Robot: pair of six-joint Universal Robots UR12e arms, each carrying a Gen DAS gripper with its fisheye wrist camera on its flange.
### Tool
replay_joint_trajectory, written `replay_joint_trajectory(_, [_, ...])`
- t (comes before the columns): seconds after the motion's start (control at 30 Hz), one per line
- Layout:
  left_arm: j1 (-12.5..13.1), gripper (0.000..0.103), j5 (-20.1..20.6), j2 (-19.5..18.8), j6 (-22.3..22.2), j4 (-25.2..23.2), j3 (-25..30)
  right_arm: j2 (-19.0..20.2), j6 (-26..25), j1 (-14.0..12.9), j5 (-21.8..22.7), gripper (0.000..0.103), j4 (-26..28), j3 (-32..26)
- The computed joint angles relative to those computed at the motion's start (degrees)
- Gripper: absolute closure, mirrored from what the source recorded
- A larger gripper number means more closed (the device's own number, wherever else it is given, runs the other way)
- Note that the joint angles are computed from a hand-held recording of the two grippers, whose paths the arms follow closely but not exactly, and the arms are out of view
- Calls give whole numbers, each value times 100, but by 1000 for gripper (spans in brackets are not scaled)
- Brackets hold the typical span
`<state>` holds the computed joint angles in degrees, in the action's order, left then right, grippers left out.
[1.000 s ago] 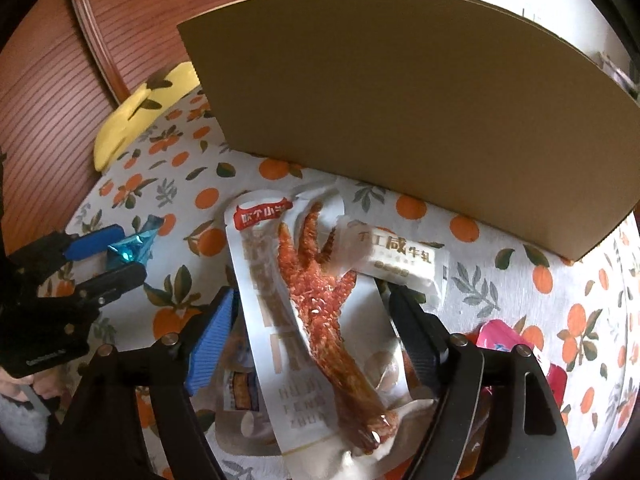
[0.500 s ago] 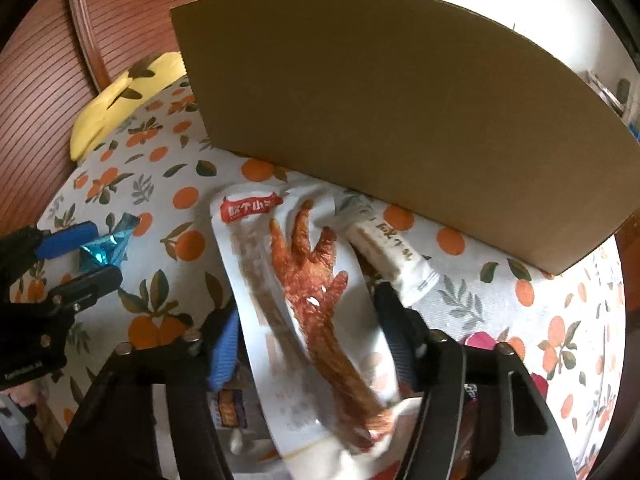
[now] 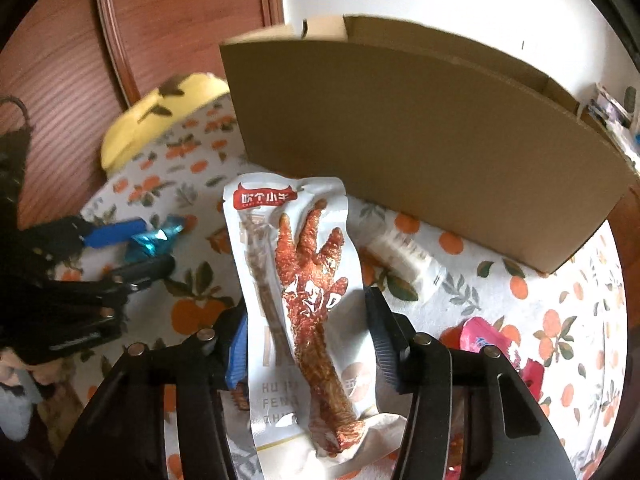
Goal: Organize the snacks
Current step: 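Grasp the blue foil wrapper with the left tool while the right tool lifts the chicken-feet bag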
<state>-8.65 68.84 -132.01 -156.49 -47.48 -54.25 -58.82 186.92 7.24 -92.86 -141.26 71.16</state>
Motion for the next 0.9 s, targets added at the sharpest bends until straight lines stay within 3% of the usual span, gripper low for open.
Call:
replay_joint_trajectory(0.17, [-27,81,81,29,65,168,-79,-163,158,-33,119,50,-453,237])
replay_joint_trajectory(0.43, [-58,82,64,124,145,238,-224,-452,469,-114,216,50,-995,755])
replay_joint_trajectory(0.9, [-17,82,-353,397,-186,473,-570,-801,887,-174,269,50,-1695,1389])
